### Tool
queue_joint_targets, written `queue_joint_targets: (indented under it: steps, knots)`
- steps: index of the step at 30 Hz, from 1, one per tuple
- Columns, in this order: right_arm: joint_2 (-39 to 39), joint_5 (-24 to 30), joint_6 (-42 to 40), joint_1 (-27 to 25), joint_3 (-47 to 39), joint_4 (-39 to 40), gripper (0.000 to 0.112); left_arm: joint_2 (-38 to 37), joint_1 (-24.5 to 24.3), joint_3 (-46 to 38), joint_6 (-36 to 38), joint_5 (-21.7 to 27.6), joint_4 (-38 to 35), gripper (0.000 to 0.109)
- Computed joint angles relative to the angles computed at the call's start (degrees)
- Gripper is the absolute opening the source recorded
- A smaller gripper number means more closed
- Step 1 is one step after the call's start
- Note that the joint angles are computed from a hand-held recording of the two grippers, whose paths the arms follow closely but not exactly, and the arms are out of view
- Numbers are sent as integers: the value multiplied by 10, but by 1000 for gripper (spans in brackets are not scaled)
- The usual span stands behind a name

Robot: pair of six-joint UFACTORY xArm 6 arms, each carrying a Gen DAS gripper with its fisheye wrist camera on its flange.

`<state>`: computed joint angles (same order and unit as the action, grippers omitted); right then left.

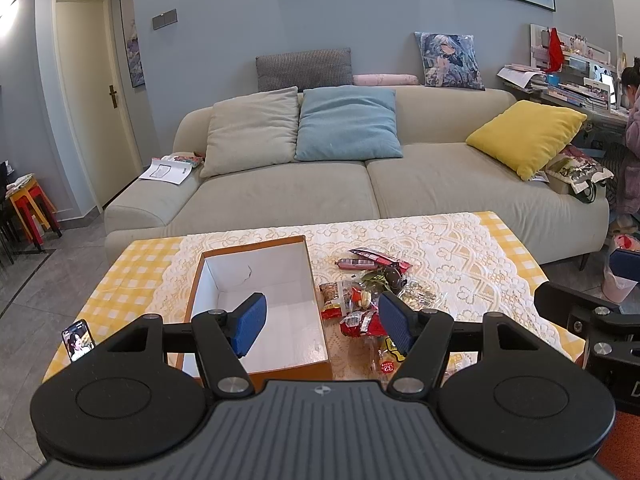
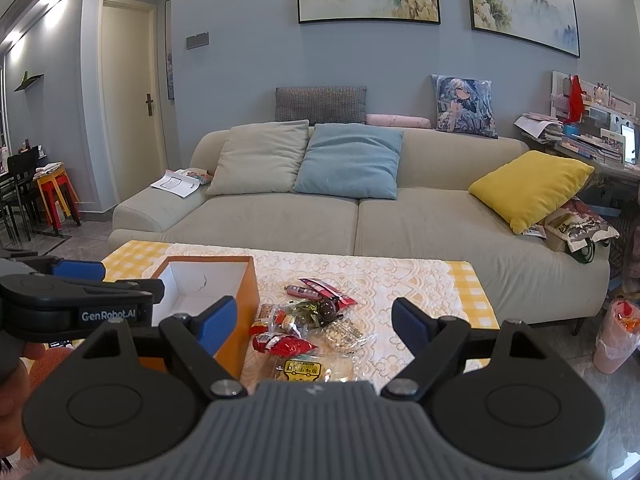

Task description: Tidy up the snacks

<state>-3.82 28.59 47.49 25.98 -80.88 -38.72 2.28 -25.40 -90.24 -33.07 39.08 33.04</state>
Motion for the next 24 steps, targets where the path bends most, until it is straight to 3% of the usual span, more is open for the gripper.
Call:
queue_joint_targets:
  steps: [24]
  knots:
    - [11, -15, 14, -3, 7, -8, 83, 0, -1, 0, 5, 0, -7, 76]
